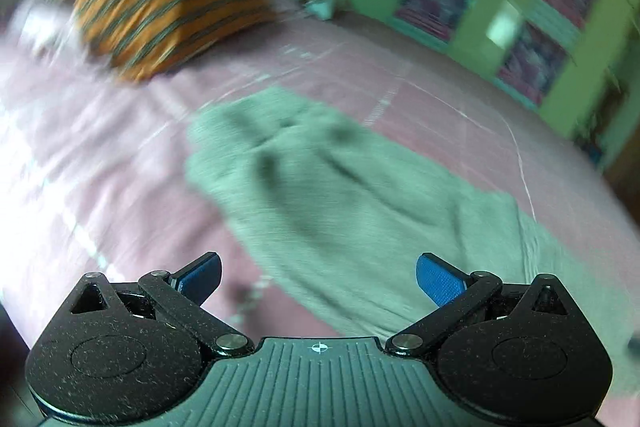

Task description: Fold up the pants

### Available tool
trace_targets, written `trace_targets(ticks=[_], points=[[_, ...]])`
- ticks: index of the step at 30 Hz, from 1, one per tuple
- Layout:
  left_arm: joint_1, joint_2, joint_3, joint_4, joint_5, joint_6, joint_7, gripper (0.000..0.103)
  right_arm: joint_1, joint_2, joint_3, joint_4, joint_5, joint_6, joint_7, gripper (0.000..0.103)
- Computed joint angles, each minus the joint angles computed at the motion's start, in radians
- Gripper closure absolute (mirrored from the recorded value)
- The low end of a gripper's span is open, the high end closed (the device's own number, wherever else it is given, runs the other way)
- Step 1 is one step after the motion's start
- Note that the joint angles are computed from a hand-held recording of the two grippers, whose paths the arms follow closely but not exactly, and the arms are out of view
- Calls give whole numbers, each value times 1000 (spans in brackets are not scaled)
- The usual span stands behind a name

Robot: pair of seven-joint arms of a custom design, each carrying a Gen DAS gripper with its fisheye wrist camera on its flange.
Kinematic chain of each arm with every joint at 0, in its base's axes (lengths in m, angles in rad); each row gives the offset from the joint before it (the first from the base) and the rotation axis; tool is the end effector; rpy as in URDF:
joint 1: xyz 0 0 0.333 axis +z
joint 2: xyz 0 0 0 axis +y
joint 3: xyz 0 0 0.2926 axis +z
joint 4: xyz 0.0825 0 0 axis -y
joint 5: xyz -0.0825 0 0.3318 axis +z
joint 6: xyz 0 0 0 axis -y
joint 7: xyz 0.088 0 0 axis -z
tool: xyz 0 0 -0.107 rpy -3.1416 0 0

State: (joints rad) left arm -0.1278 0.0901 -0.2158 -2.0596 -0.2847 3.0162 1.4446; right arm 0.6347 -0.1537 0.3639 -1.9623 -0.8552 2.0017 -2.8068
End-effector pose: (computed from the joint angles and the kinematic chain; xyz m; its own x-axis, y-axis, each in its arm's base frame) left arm 0.5429 -0.1683 0.5006 -0.0889 -0.9351 0.3430 -0.7030 -0.1851 -0.6867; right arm 0.2961 0.3952 0.5661 -0.4393 -0.8549 -0.2760 -0.5002 0.4880 -0.7153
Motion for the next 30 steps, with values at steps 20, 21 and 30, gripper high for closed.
trace_targets(ticks=[20, 21, 30], points=[[300, 331, -340, 355, -1012, -19, 922, 70, 99, 180, -58, 209, -9, -12, -92, 81], [282, 321, -336, 353, -1027, 14, 976, 71, 103, 189, -63, 220, -11, -14, -96, 81], [213, 290, -219, 324, -1077, -57, 990, 70, 156, 404, -132, 450, 44, -49, -325, 80]])
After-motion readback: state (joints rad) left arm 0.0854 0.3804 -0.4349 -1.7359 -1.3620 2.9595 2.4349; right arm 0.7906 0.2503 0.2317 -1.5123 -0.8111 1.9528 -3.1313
